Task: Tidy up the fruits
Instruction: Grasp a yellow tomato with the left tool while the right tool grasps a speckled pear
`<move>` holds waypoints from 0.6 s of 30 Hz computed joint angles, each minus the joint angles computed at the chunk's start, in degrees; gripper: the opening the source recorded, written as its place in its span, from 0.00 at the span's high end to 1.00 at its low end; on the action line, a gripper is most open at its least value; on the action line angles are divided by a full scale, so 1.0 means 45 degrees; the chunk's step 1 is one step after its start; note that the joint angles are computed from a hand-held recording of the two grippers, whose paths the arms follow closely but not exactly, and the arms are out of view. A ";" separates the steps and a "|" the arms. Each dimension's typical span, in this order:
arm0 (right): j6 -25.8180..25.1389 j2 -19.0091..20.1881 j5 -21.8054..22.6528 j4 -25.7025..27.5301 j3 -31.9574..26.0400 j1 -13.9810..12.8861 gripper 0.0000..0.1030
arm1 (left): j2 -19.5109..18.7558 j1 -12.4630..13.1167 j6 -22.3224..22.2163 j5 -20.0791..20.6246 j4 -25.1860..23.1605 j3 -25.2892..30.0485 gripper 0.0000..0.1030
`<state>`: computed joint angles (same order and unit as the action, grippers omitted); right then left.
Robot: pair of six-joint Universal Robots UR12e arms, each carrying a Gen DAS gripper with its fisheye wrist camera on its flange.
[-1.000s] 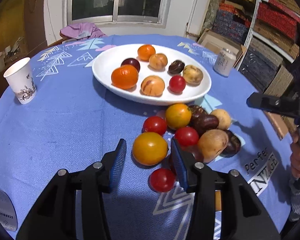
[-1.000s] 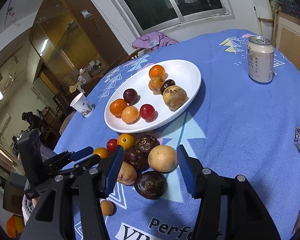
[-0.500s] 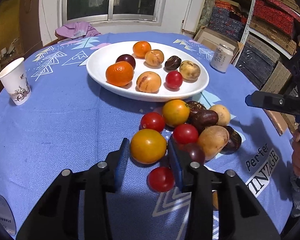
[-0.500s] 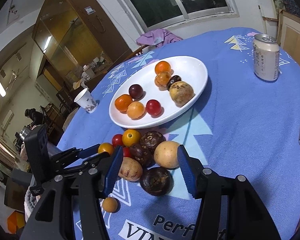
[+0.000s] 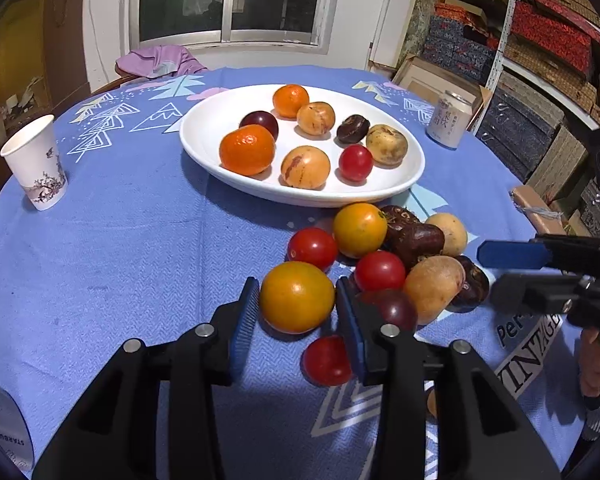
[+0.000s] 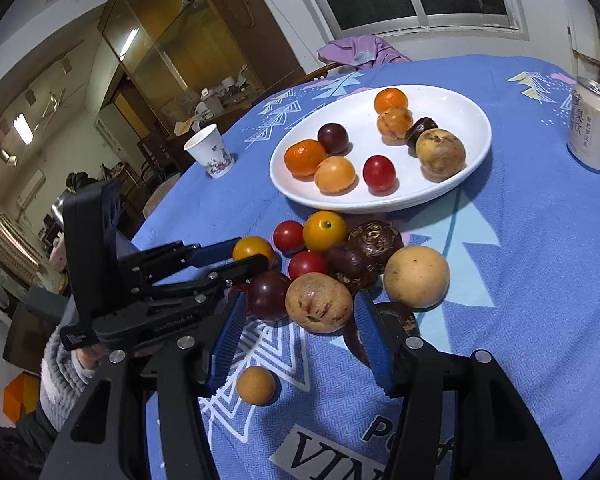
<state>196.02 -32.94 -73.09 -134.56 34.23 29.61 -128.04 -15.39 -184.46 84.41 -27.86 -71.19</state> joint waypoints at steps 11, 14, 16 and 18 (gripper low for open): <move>-0.1575 0.0798 -0.2189 0.1838 -0.1692 0.0495 0.45 | 0.0297 0.0133 -0.0627 0.0310 0.0921 -0.0349 0.62; -0.1987 0.1084 -0.2940 0.2200 -0.2234 0.0658 0.44 | 0.0302 0.0148 -0.0642 0.0227 0.0890 -0.0350 0.62; -0.2127 0.1177 -0.3131 0.2253 -0.2382 0.0701 0.44 | 0.0300 0.0160 -0.0689 0.0165 0.0864 -0.0345 0.62; -0.2203 0.1179 -0.3143 0.2196 -0.2357 0.0709 0.44 | 0.0300 0.0169 -0.0718 0.0127 0.0828 -0.0344 0.62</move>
